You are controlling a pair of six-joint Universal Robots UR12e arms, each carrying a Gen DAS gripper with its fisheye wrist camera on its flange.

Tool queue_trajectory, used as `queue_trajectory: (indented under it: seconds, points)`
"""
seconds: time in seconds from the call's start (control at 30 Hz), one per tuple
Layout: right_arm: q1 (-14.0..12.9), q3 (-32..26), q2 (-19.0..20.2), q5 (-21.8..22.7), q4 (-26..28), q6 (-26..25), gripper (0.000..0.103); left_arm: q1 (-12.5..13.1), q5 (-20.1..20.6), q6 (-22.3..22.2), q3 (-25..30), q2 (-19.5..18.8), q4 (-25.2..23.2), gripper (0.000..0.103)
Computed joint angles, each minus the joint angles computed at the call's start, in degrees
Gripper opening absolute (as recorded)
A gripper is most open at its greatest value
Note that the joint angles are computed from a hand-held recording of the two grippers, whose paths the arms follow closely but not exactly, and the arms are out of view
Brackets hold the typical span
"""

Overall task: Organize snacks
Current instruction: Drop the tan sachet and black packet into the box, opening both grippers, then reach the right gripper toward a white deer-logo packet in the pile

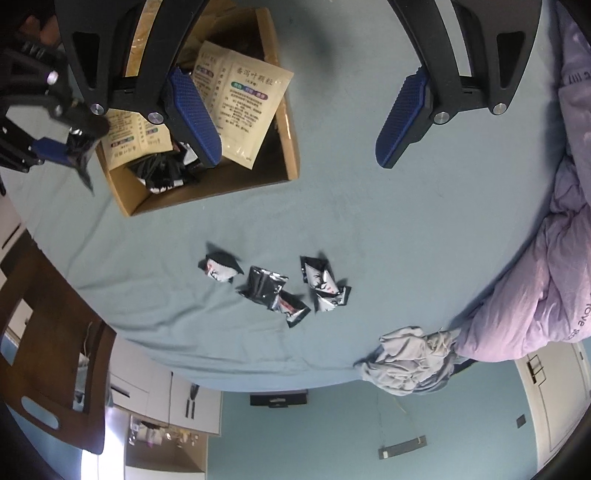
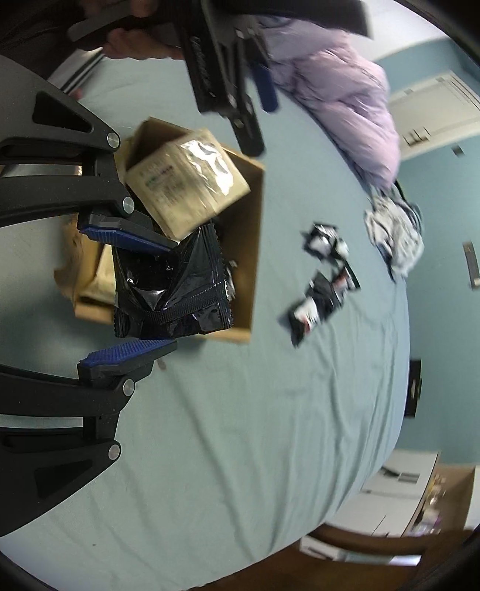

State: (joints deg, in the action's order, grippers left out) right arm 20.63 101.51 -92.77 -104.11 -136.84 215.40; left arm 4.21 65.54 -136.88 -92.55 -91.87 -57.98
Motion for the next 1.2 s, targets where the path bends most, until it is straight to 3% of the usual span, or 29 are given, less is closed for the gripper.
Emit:
queue_trajectory:
  seconds: [0.13,0.23,0.3,0.37,0.43,0.5,0.77,1.0,1.2]
  points:
    - [-0.01,-1.03,0.67,-0.43,1.42,-1.37,0.046,-0.03,-0.25,0.43,-0.16,0.12,-0.27,0.087]
    - [0.11,-0.22,0.53,-0.61,-2.05,-0.73,0.046,-0.22,0.16,0.32,-0.08,-0.02,-0.17,0.087]
    - [-0.46,1.19,-0.12,1.68,-5.91,0.32,0.046,-0.26,0.45,-0.02,-0.05,-0.06,-0.15,0.087]
    - [-1.86,2.84,-0.94,6.61,-9.53,2.87,0.055,-0.17,0.33,-0.33,-0.05,0.00,-0.12,0.087]
    - [-2.83,4.22,-1.66,10.16,-11.93,4.89,0.074,0.01,0.03,-0.58,-0.08,0.10,0.03,0.087]
    - [-3.44,5.21,-2.36,11.11,-13.77,5.70,0.076,0.09,-0.02,-0.87,-0.19,0.20,0.47,0.087]
    - [-1.51,3.70,-3.22,-3.08,-5.32,7.52,0.076,-0.06,0.46,-1.32,-0.21,0.18,1.03,0.087]
    - [-1.88,3.51,-4.27,-6.15,-0.42,13.57,0.076,-0.36,0.99,-0.42,-0.13,0.43,0.56,0.087]
    - [-2.84,1.11,-3.27,-5.88,3.98,16.21,0.076,0.04,-1.03,0.43,1.46,0.11,-3.33,0.087]
